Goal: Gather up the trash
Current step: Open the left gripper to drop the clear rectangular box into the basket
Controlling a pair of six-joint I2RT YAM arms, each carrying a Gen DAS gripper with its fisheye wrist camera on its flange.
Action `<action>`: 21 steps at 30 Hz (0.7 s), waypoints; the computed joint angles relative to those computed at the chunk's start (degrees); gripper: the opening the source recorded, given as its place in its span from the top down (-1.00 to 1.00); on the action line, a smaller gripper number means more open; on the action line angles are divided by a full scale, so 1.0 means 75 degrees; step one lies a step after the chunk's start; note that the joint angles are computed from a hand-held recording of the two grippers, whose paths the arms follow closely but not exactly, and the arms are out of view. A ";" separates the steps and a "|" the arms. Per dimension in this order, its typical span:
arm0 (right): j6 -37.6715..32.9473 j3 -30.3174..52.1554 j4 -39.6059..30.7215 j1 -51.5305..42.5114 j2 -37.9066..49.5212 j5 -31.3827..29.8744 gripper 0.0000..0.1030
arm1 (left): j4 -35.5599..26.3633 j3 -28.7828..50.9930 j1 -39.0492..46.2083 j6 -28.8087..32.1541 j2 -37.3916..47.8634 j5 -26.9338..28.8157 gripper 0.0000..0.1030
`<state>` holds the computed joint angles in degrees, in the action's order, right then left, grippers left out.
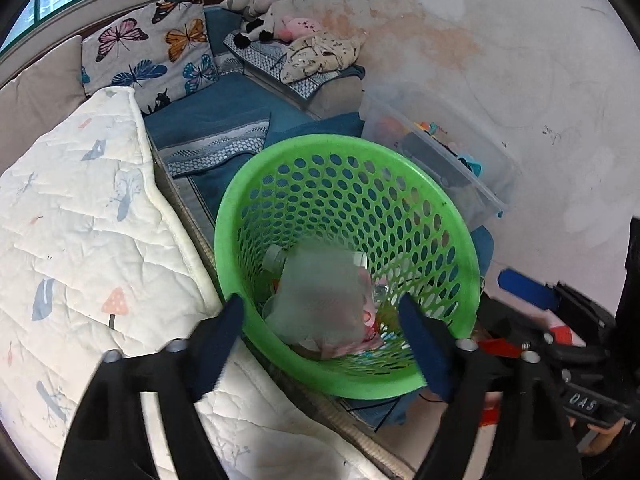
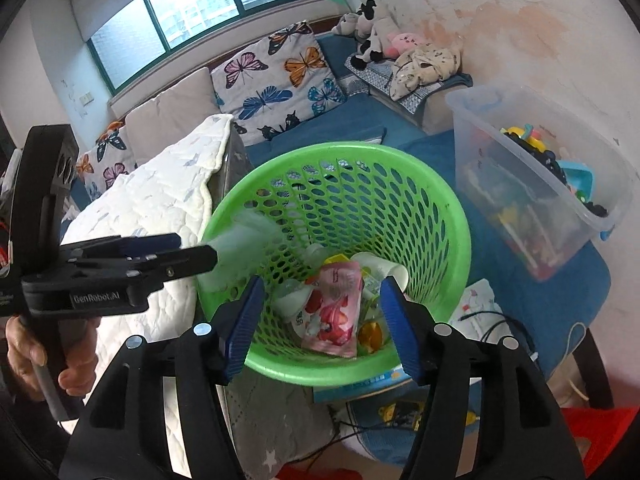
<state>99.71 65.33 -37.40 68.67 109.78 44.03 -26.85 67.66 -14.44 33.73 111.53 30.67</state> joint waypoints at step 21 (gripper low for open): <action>-0.0342 0.2279 -0.0890 0.0570 0.1298 0.0430 -0.58 | -0.0147 -0.0337 0.2156 0.0794 -0.0831 0.0306 -0.82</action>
<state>97.15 82.43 -44.08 72.94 119.52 47.26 -27.96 65.14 1.73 39.68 105.29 32.96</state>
